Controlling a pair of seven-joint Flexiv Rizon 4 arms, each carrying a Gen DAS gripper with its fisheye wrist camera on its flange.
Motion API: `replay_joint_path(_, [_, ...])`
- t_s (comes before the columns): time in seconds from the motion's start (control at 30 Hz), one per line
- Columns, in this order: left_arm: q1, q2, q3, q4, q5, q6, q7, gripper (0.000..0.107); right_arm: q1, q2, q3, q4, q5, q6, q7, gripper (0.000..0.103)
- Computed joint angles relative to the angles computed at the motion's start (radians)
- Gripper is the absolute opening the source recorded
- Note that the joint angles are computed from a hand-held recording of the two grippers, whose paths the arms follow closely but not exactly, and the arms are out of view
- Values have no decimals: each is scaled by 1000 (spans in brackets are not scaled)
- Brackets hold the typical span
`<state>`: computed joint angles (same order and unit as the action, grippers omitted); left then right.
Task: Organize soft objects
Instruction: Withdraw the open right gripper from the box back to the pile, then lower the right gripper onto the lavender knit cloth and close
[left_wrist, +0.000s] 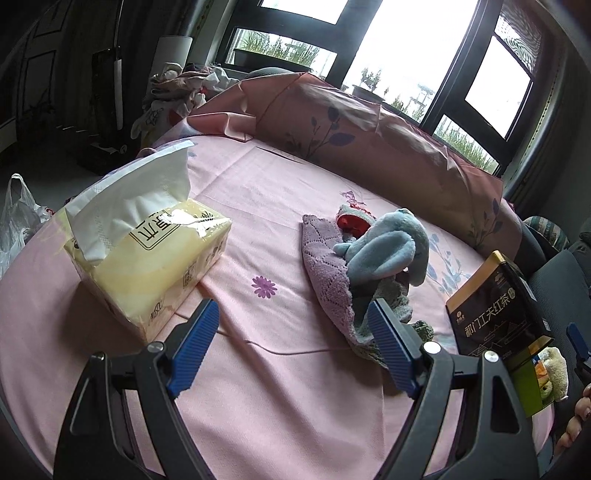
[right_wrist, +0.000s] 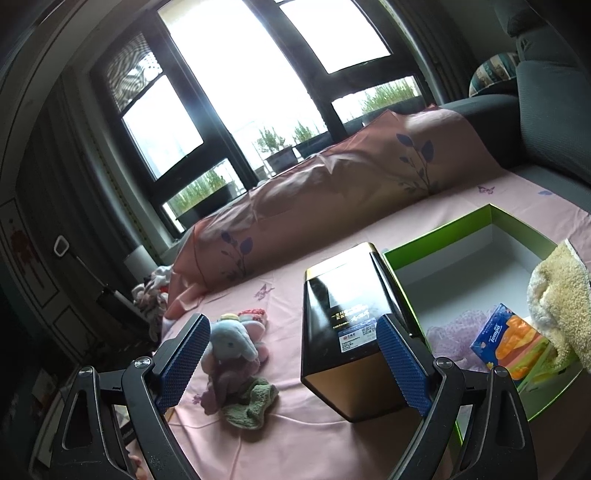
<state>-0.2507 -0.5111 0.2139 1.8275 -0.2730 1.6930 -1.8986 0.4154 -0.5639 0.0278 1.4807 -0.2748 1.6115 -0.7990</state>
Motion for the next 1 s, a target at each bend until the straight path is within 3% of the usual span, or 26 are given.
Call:
replay_joint_path(0.1, [30,7,-35,8,-3,6,4,82,-13,-6,32,-10,-5,-8,-26,92])
replay_joint_path(0.23, [24,9,-26,5,-7,-6,-1,82,12,-5,15,-14,-18,-27,-33,92])
replay_joint_path(0.8, [92,48,-85,54,-31,25,-11,81,8,-38,108,-73,-7,-120,-153,92])
replay_joint_path(1.0, [-31,36,83,20,-7,-60,-66,81,9,-40,142,-112,20,-191,-201,92])
